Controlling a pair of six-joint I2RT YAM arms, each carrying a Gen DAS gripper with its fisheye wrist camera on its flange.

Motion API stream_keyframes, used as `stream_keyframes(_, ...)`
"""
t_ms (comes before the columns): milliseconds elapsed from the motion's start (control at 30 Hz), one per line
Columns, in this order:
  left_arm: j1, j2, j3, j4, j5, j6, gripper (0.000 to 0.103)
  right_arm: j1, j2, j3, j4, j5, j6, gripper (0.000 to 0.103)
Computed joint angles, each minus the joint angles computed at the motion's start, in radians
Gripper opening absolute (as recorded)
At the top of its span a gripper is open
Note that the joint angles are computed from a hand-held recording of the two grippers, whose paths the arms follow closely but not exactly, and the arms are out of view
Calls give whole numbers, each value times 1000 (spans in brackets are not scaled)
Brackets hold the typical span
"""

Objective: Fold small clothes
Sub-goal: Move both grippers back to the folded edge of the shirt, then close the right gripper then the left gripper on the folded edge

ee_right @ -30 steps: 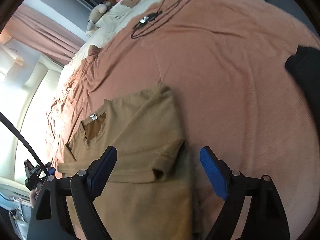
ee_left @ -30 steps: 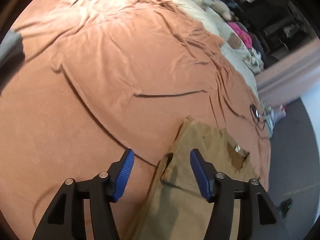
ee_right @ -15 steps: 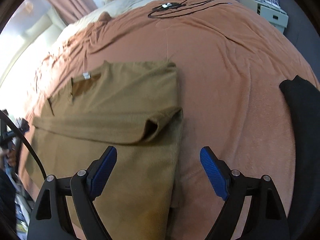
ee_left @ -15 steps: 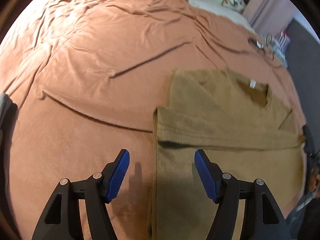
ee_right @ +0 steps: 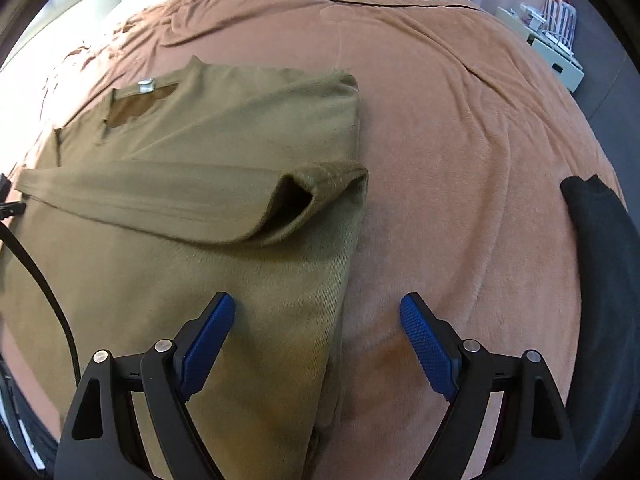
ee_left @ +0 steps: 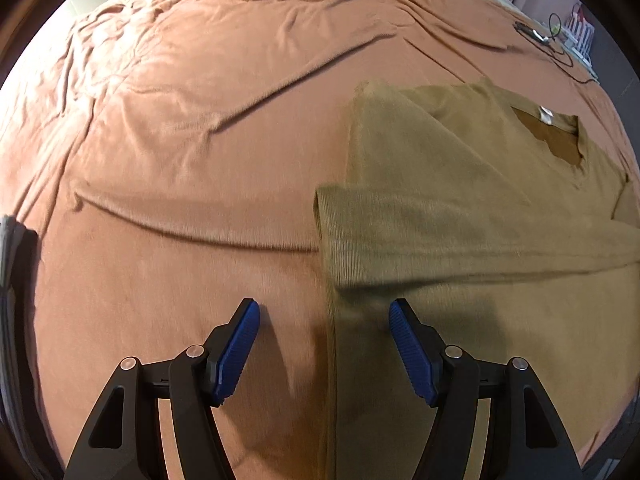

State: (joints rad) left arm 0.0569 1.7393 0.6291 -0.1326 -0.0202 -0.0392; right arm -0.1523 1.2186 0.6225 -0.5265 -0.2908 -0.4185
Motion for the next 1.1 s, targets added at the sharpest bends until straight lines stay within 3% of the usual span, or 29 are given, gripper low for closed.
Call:
stream_keyframes(467, -46, 176, 242, -33, -80, -14, 68, 161, 179, 85, 207, 171, 178, 84)
stream_keyframes(700, -19, 227, 345, -41, -84, -37, 67, 181, 305, 202, 230, 194, 236, 84)
stream_keyframes(867, 39, 177, 351, -25, -52, -69, 57, 149, 326, 267, 238, 183, 310, 84)
stream_keyframes(1100, 144, 89, 274, -8, 139, -42, 56, 71, 264, 221, 211, 41, 259, 84)
